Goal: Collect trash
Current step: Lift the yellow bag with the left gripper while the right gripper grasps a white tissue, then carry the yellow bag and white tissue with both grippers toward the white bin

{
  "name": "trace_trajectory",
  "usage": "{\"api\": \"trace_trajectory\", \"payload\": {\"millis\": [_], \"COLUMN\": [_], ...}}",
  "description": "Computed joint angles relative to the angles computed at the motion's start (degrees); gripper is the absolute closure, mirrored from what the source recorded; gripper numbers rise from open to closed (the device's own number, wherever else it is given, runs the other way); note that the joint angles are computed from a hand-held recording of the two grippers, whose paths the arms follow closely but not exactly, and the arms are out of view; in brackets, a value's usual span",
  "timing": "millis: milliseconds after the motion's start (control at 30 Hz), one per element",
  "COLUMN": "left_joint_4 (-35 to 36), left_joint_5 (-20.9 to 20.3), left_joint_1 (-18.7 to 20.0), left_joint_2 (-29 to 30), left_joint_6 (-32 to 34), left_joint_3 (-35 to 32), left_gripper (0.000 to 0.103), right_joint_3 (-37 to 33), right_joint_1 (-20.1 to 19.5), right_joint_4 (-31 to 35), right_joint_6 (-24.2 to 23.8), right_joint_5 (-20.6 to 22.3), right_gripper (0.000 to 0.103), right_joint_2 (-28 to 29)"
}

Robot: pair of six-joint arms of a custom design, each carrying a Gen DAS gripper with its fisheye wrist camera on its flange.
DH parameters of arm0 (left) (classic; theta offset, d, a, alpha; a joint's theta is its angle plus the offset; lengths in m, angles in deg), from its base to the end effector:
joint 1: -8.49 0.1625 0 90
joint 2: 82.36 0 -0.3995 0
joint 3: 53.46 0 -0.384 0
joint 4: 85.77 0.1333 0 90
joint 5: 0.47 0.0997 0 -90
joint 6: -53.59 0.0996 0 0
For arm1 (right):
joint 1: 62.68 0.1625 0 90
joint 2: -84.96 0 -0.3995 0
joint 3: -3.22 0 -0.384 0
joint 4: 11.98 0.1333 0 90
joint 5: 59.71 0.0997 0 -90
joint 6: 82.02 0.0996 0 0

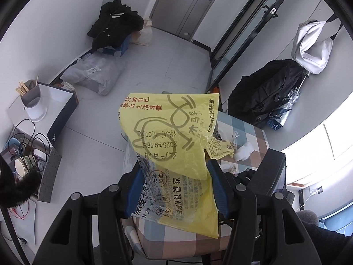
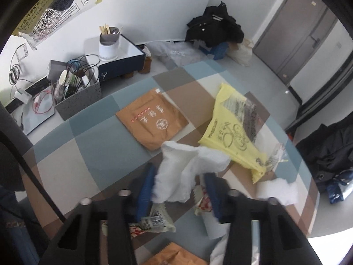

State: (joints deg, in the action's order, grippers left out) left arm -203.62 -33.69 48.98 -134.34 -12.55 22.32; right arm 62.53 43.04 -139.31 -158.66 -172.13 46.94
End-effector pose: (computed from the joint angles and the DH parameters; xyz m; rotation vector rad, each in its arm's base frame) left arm -0.3923 -0.6197 0.2749 -0.3962 2.3908 -1.1541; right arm 0.3068 -0.7383 0.2082 1.8712 -1.8988 0.0559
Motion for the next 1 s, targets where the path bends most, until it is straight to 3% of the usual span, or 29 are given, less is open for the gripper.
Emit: {"api": "trace_trajectory", "payload": {"millis": [167, 433, 667, 1000], "left_joint_4": [1.0, 3.4, 5.8, 6.6], "left_joint_5": [-0.4, -1.2, -1.1, -0.6], "left_joint_1": [0.1, 0.3, 0.0, -0.6], "left_joint_2": [0.5, 2.1, 4.2, 10.2], "left_joint_6": [0.2, 0.0, 1.2, 5.5], "left_joint_3": [-0.7, -2.8, -5.3, -12.6], "left_gripper": [0.051, 0.051, 0.051, 0.051], "right_joint_3": [-0.5, -6.2, -9.6, -11.4], "right_joint_1": [-0.3, -1.4, -2.6, -4.4], "right_joint_4": [2.8, 13.1, 18.1, 20.5], "right_joint_6": [3.2, 13.1, 20.2, 24.8], "right_joint_5": [1.7, 6.9, 12.9, 18.4], "right_gripper": [0.087, 0.092, 0.093, 0.093], "right_joint_2": [-0.9, -1.5, -3.6, -9.3]}}
